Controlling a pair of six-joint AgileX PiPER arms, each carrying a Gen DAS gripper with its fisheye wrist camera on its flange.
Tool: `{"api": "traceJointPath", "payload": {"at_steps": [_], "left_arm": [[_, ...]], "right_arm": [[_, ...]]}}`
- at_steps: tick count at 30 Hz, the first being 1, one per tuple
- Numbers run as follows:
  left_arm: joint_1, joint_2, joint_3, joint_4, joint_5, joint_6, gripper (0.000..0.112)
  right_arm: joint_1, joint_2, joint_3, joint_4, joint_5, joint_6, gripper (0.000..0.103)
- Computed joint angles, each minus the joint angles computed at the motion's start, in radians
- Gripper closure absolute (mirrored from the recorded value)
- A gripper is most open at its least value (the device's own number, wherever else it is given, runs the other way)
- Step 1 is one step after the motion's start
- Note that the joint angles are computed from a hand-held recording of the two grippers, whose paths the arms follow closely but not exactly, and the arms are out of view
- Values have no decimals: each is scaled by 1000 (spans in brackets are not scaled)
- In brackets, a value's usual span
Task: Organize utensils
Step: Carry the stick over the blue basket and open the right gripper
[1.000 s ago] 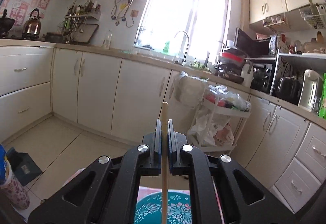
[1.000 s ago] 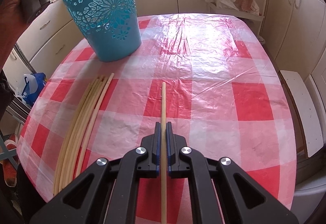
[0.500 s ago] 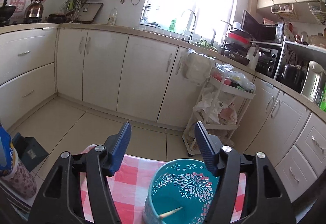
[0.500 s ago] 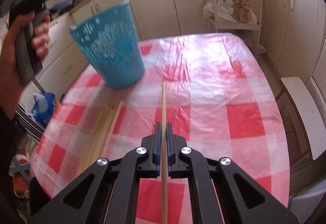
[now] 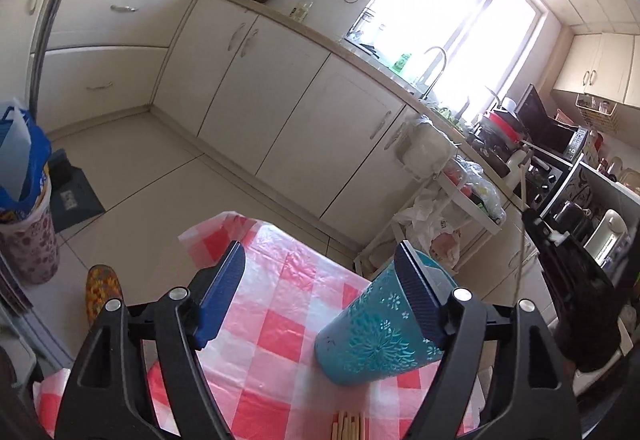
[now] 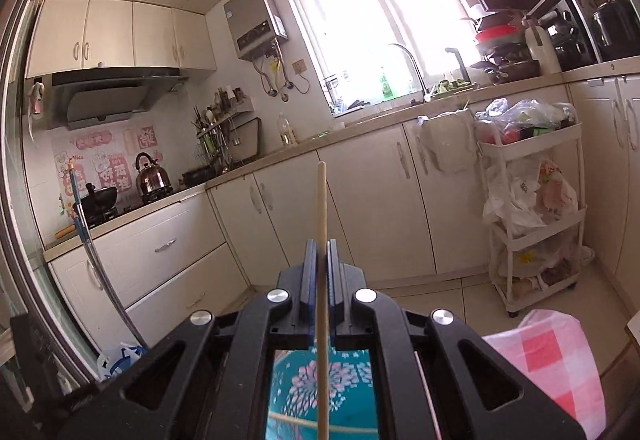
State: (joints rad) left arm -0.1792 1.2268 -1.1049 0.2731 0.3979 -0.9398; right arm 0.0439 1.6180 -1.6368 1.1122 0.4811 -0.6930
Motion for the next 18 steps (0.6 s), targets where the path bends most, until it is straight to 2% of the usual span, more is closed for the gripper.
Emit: {"api": "traceJointPath", "payload": {"at_steps": [4,5,7,10,18], "left_arm": [[52,-23,71,-174,-38,161,39],[61,-25,82,-214,-46,200,39],[83,-34,109,-291,-64,278,39],[117,-41,140,-435,-80,419,39],[108,-70,157,-414,-58,401,39]], "right_arm": [[23,174,-231,-263,112,285,98],[20,183,-253,-268,131,296,97],[40,177,-255,-342,107,311,97],[46,151,-190,-340,106,272,97],[35,139,-141,-323,133,247,97]]}}
